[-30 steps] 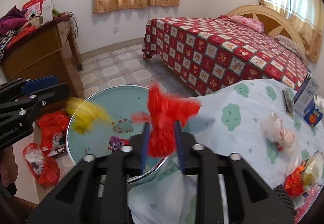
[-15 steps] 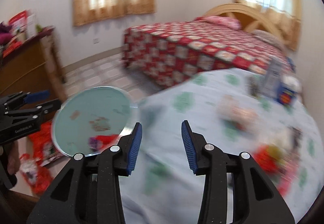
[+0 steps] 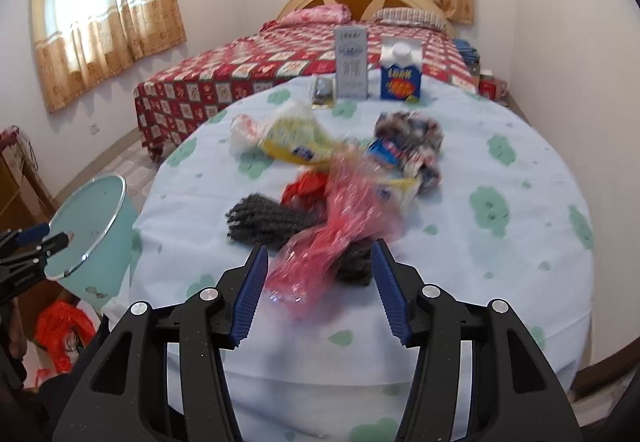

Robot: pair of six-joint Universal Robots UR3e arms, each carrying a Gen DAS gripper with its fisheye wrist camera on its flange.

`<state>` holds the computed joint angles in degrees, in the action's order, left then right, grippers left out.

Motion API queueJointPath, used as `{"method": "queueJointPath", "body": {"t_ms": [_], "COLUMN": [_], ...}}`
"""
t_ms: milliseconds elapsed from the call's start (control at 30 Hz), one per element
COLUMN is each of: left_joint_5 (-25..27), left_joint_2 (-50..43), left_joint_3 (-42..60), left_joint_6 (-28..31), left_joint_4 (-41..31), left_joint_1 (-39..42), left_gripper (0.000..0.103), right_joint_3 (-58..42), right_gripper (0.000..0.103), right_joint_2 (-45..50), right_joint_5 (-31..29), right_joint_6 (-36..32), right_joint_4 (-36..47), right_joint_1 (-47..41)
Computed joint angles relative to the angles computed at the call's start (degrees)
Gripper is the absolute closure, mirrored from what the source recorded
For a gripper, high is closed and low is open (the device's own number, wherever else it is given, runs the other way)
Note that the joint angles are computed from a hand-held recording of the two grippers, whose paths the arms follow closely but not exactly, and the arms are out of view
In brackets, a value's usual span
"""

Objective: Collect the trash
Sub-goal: 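Grasp the black coiled scrubber with the left gripper while the right grasps the pink bag, then carry the black scrubber and pink bag over the teal bin with both grippers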

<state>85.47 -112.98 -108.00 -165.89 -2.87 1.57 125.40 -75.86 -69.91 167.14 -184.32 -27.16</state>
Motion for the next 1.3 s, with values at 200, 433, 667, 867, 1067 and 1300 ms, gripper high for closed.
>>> {"method": "queueJointPath", "body": {"t_ms": [200, 433, 667, 867, 1067, 1300], "left_joint_5": [0.4, 0.2, 0.8, -0.5, -3.2, -3.7], "left_joint_2": [-1.8, -4.9, -13.2, -22.1, -30.7, -24.5], "left_joint_3": [3.1, 9.0, 23.3, 39.3, 53.3, 44.6], "left_joint_6": [-0.8, -1.6, -4.5, -5.4, -4.5, -3.8], "left_joint_4": [-1.2, -2.3, -7.9, -17.3, -28.7, -24.7], "left_joint_1": [-1.5, -8.3, -16.7, -22.2, -24.1, -22.4], "left_gripper": [0.044, 0.044, 0.044, 0.044, 0.086, 0.098], "right_joint_3": [-0.8, 3.9, 9.2, 12.6, 14.0, 15.9], "right_gripper": [0.081, 0.083, 0.083, 0.083, 0.083, 0.083], "right_joint_2": [-0.1, -6.9, -10.8, -9.4, -7.2, -10.0], "right_joint_5": [2.9, 7.8, 8.9, 10.9, 12.6, 14.4], "right_joint_6": [-1.5, -4.9, -9.9, -13.2, -14.9, -15.8], "right_joint_4": [4.4, 5.1, 3.3, 0.6, -2.1, -1.9], "right_joint_1": [-0.8, -7.2, -19.1, -26.2, -27.2, -28.1]}}
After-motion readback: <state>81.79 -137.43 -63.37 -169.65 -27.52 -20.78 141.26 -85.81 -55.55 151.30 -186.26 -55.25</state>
